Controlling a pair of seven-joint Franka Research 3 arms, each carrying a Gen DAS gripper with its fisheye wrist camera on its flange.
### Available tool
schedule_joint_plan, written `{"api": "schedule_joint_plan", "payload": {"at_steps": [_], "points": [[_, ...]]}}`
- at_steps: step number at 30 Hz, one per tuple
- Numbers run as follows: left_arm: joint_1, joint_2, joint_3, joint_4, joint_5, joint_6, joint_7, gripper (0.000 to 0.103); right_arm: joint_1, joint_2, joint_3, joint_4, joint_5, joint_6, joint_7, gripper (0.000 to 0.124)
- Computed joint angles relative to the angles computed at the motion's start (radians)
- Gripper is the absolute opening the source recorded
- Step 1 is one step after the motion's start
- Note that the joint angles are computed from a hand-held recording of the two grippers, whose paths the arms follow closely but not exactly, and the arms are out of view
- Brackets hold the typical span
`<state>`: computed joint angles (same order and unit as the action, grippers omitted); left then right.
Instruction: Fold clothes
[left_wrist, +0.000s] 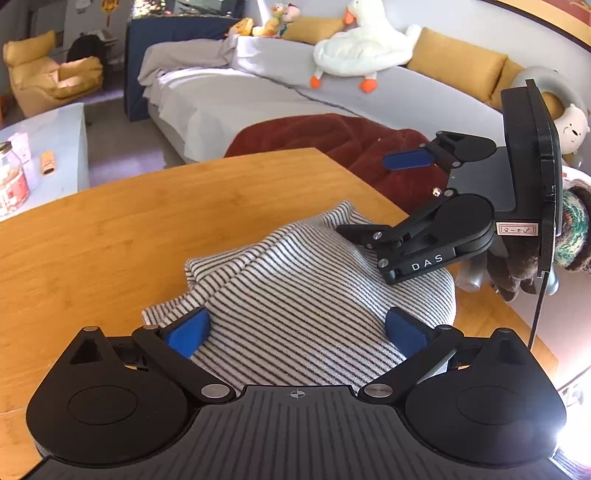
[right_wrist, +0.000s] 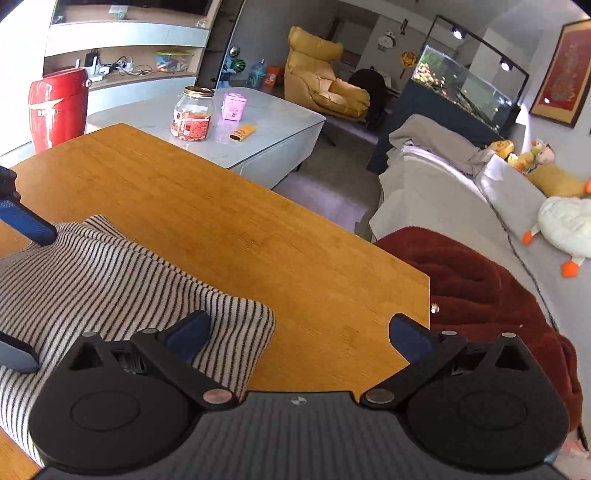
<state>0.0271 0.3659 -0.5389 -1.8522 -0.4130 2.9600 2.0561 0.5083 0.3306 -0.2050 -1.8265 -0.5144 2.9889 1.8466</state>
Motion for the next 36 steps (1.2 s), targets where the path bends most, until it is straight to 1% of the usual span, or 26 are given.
{"api": "schedule_joint_plan", "payload": {"at_steps": [2, 4, 6, 8, 9, 10, 12, 13, 15, 16, 18, 20, 21, 23, 24, 26, 27, 29, 32, 34, 36], "points": [[-0.008, 0.002, 0.009, -0.002, 0.014, 0.012, -0.004, 0.103, -0.083, -0.023, 0.097, -0.005, 0.139, -0.039, -0.09, 0.103], [-0.027, -0.001, 0.03, -0.005, 0.043, 0.021, -0.03, 0.103, -0.158, -0.067, 0.182, -0.044, 0.297, -0.049, -0.179, 0.103], [-0.056, -0.009, 0.061, -0.012, 0.091, 0.041, -0.068, 0.103, -0.213, -0.131, 0.243, -0.111, 0.464, -0.063, -0.242, 0.103], [-0.097, -0.02, 0.11, -0.022, 0.165, 0.066, -0.121, 0.103, -0.254, -0.192, 0.289, -0.168, 0.645, -0.089, -0.312, 0.103], [-0.095, -0.023, 0.112, -0.025, 0.188, 0.074, -0.132, 0.103, -0.265, -0.221, 0.302, -0.196, 0.73, -0.111, -0.343, 0.103], [-0.073, -0.023, 0.091, -0.023, 0.192, 0.079, -0.127, 0.103, -0.27, -0.249, 0.309, -0.222, 0.811, -0.135, -0.37, 0.103], [-0.007, -0.01, 0.025, -0.01, 0.172, 0.076, -0.095, 0.103, -0.267, -0.299, 0.306, -0.267, 0.943, -0.193, -0.401, 0.103], [0.003, 0.001, 0.016, 0.006, 0.174, 0.065, -0.094, 0.103, -0.262, -0.314, 0.301, -0.281, 0.989, -0.225, -0.405, 0.103], [0.004, 0.027, 0.022, 0.043, 0.186, 0.035, -0.1, 0.103, -0.252, -0.334, 0.291, -0.3, 1.087, -0.293, -0.409, 0.101], [0.003, 0.04, 0.025, 0.062, 0.19, 0.02, -0.103, 0.103, -0.248, -0.336, 0.286, -0.302, 1.158, -0.33, -0.424, 0.097], [0.003, 0.071, 0.029, 0.102, 0.191, -0.018, -0.105, 0.103, -0.242, -0.327, 0.281, -0.302, 1.277, -0.368, -0.459, 0.091], [0.006, 0.102, 0.027, 0.142, 0.179, -0.056, -0.101, 0.103, -0.241, -0.298, 0.278, -0.284, 1.366, -0.415, -0.461, 0.086], [0.014, 0.117, 0.019, 0.158, 0.162, -0.074, -0.096, 0.103, -0.243, -0.28, 0.279, -0.27, 1.409, -0.439, -0.462, 0.08], [0.041, 0.128, -0.007, 0.157, 0.113, -0.083, -0.076, 0.103, -0.25, -0.246, 0.285, -0.243, 1.508, -0.442, -0.502, 0.073], [0.055, 0.132, -0.021, 0.154, 0.087, -0.086, -0.064, 0.103, -0.248, -0.226, 0.289, -0.221, 1.502, -0.423, -0.5, 0.07], [0.082, 0.139, -0.046, 0.149, 0.033, -0.092, -0.039, 0.103, -0.244, -0.187, 0.297, -0.179, 1.479, -0.379, -0.511, 0.07], [0.083, 0.134, -0.045, 0.138, 0.016, -0.091, -0.039, 0.103, -0.243, -0.168, 0.301, -0.16, 1.463, -0.355, -0.523, 0.07], [0.072, 0.111, -0.024, 0.11, -0.004, -0.084, -0.061, 0.103, -0.242, -0.13, 0.308, -0.118, 1.42, -0.315, -0.542, 0.07], [0.08, 0.069, -0.025, 0.054, -0.058, -0.073, -0.071, 0.103, -0.239, -0.07, 0.316, -0.051, 1.34, -0.265, -0.549, 0.078], [0.102, 0.034, -0.049, 0.001, -0.118, -0.051, -0.043, 0.103, -0.229, -0.03, 0.316, -0.005, 1.263, -0.232, -0.538, 0.084], [0.136, 0.0, -0.09, -0.048, -0.213, -0.035, 0.001, 0.103, -0.205, 0.006, 0.306, 0.032, 1.16, -0.174, -0.517, 0.087]]}}
